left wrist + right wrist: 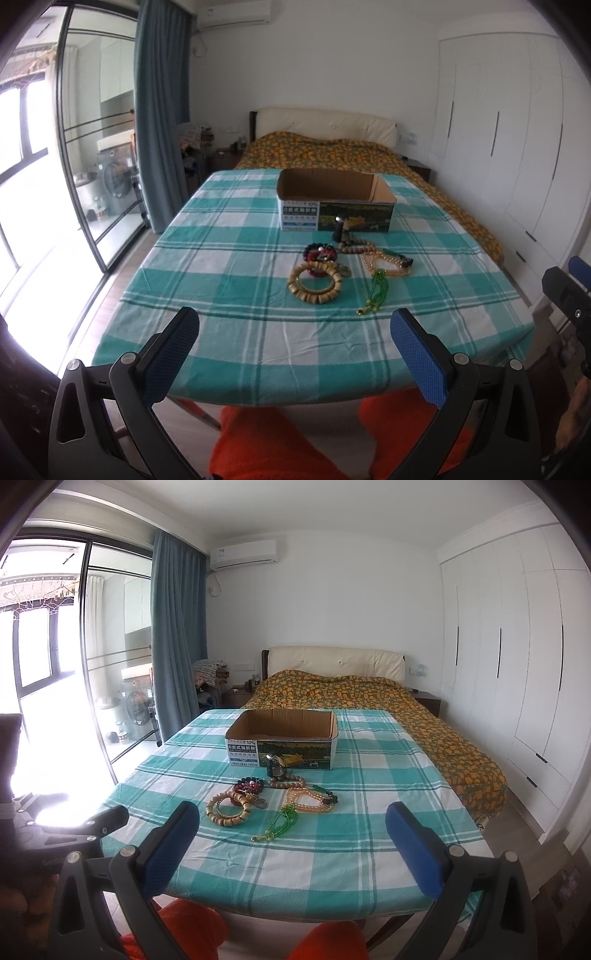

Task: Organize jewelry
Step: 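Move both tools forward toward the jewelry pile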

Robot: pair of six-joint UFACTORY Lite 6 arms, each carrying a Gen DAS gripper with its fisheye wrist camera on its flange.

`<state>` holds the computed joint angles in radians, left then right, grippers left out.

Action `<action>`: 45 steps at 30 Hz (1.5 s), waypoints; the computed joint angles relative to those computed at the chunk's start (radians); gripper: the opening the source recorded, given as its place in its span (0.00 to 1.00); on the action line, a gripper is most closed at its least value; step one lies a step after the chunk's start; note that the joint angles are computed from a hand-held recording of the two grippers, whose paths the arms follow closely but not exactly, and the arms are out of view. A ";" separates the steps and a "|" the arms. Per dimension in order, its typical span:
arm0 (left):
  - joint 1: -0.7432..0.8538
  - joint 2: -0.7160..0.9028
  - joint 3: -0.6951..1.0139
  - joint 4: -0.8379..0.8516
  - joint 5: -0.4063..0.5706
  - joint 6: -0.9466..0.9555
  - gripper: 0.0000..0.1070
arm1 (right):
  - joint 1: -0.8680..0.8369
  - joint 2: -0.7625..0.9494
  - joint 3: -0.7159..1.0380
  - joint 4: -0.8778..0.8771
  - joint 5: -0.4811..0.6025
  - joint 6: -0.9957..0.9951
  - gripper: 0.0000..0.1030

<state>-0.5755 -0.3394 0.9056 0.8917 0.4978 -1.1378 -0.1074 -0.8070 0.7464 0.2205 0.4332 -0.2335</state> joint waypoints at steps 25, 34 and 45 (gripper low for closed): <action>0.276 0.633 0.388 -0.245 -0.304 0.305 0.96 | -0.271 0.633 0.203 0.947 -0.149 -1.030 1.00; 0.285 0.851 0.562 -0.285 -0.300 0.373 0.96 | -0.243 0.932 0.331 1.262 -0.171 -1.355 0.91; 0.340 1.155 0.884 -0.769 -0.215 0.829 0.95 | -0.227 1.253 0.618 0.919 -0.063 -0.999 0.64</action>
